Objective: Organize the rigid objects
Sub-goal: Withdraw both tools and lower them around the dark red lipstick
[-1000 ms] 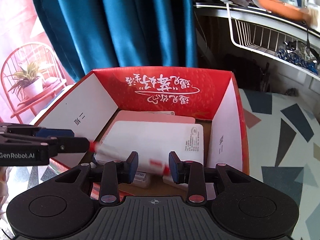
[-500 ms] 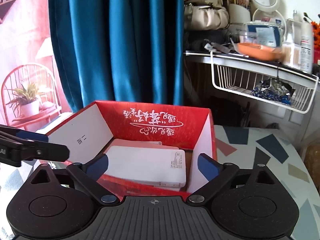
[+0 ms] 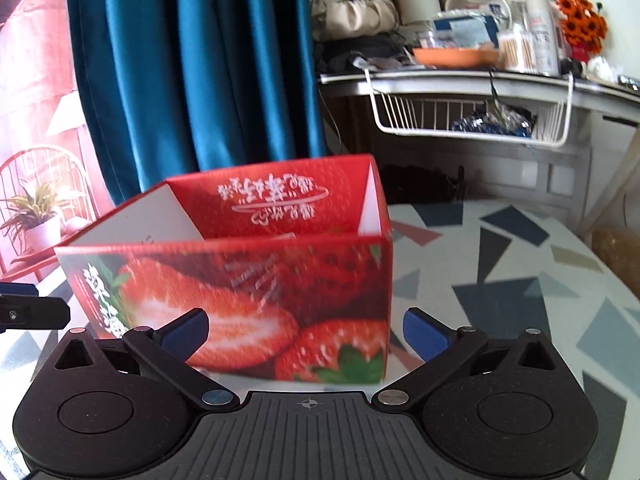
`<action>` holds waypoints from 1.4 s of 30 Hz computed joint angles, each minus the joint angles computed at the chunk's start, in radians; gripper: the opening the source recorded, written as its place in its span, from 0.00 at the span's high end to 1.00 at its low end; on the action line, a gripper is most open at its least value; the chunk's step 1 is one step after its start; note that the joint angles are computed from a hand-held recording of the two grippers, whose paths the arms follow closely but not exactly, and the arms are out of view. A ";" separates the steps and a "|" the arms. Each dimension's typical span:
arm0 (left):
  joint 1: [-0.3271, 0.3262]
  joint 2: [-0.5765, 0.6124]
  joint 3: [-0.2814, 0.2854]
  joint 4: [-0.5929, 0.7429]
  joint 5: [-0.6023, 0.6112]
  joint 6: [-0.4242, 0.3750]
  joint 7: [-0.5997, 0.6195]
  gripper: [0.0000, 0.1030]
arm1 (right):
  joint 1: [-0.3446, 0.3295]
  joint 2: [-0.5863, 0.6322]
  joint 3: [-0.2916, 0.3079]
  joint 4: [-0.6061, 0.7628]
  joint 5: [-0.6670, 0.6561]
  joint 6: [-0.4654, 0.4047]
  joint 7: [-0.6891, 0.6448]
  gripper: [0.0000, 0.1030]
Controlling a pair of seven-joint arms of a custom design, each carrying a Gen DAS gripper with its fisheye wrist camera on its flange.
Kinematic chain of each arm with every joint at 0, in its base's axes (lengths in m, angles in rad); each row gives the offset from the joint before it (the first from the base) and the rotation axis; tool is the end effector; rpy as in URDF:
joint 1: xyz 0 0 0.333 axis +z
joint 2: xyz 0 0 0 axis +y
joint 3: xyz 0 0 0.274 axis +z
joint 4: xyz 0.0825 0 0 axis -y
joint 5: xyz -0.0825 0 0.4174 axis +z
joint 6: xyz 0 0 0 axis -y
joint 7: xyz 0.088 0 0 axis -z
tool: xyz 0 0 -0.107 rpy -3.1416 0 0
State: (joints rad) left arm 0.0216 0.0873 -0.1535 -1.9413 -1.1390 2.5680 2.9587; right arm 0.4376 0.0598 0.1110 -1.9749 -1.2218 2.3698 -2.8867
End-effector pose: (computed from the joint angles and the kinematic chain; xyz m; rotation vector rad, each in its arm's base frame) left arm 0.6398 -0.0686 0.4339 -1.0899 2.2891 -1.2545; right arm 0.5441 0.3190 0.4234 -1.1977 1.9868 -0.9784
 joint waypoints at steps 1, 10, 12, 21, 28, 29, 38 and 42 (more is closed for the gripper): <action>-0.002 0.001 -0.001 -0.009 0.003 0.011 0.000 0.00 | 0.001 0.003 0.001 -0.005 0.003 0.003 0.012 0.00; -0.008 0.014 -0.014 -0.078 0.065 0.079 -0.006 0.00 | 0.020 0.027 0.002 -0.038 0.018 0.018 0.002 0.00; -0.007 0.013 -0.018 -0.085 0.040 0.089 0.030 0.00 | 0.022 0.034 -0.001 -0.036 0.019 0.030 -0.004 0.00; -0.005 0.015 -0.013 -0.093 -0.023 0.080 0.098 0.02 | 0.028 0.063 -0.017 -0.017 0.025 0.099 -0.092 0.07; 0.002 0.023 -0.010 -0.083 -0.012 0.059 0.069 0.12 | 0.029 0.063 -0.027 -0.022 0.021 0.141 -0.103 0.17; 0.003 0.023 -0.011 -0.084 -0.008 0.057 0.066 0.13 | 0.028 0.062 -0.027 -0.023 0.019 0.150 -0.106 0.18; 0.008 0.059 -0.013 -0.042 0.073 -0.015 -0.038 0.45 | 0.023 0.079 -0.033 -0.013 0.034 0.239 -0.186 0.51; 0.014 0.078 -0.024 -0.027 0.097 -0.033 -0.063 0.50 | 0.026 0.082 -0.040 -0.012 0.035 0.261 -0.199 0.60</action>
State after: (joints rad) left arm 0.0357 0.1652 -0.1778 -1.9685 -1.0418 2.5347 2.8952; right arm 0.4638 0.1417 0.0711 -1.9868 -1.1864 2.6304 -3.0856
